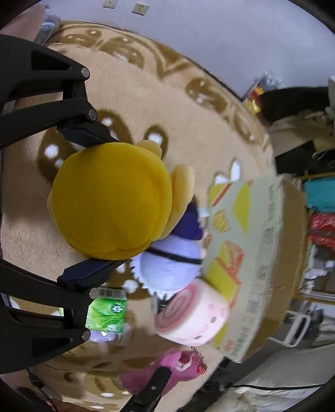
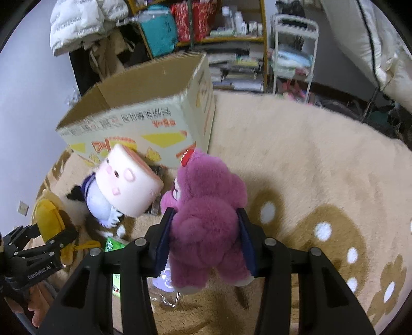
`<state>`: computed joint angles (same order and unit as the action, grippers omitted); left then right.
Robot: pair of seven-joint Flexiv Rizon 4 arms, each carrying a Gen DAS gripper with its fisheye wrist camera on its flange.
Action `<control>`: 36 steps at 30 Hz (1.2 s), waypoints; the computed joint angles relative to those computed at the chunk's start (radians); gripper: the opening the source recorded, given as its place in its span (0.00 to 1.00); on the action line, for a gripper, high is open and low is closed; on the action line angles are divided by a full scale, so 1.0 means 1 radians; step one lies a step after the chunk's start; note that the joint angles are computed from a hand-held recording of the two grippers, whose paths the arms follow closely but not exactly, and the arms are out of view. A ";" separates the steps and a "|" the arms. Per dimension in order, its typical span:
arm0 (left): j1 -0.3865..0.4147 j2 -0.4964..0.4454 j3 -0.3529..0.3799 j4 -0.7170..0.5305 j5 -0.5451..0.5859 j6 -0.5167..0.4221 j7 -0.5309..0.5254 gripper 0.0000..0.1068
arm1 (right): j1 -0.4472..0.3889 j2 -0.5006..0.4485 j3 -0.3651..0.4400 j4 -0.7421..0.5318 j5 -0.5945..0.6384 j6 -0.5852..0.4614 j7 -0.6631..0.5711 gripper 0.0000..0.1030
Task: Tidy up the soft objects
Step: 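Close the left tool on the yellow plush while the right tool grips the pink bear, then carry both plushes over the box and open both tools to drop them in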
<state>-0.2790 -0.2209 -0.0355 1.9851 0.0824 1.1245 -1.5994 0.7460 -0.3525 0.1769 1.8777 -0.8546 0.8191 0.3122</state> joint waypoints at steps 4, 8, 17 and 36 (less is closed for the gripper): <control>-0.001 0.038 0.010 0.039 0.023 0.107 -0.028 0.69 | 0.031 0.032 -0.011 0.004 -0.100 -0.069 0.067 0.48; 0.010 0.053 0.010 0.067 0.021 0.213 -0.012 0.69 | 0.042 0.049 -0.001 0.003 -0.188 -0.129 0.115 0.48; -0.088 0.063 0.165 -0.013 0.360 0.334 -0.294 0.69 | 0.050 0.067 0.010 -0.015 -0.382 -0.227 0.148 0.48; -0.084 0.003 0.163 -0.102 0.292 0.574 -0.167 0.69 | 0.014 0.035 -0.014 -0.079 -0.558 -0.226 0.101 0.48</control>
<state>-0.3634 -0.2181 0.1272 1.8827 0.3742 1.6983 -1.7660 0.7598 -0.3175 0.1633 1.7989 -1.4128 0.5928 0.4129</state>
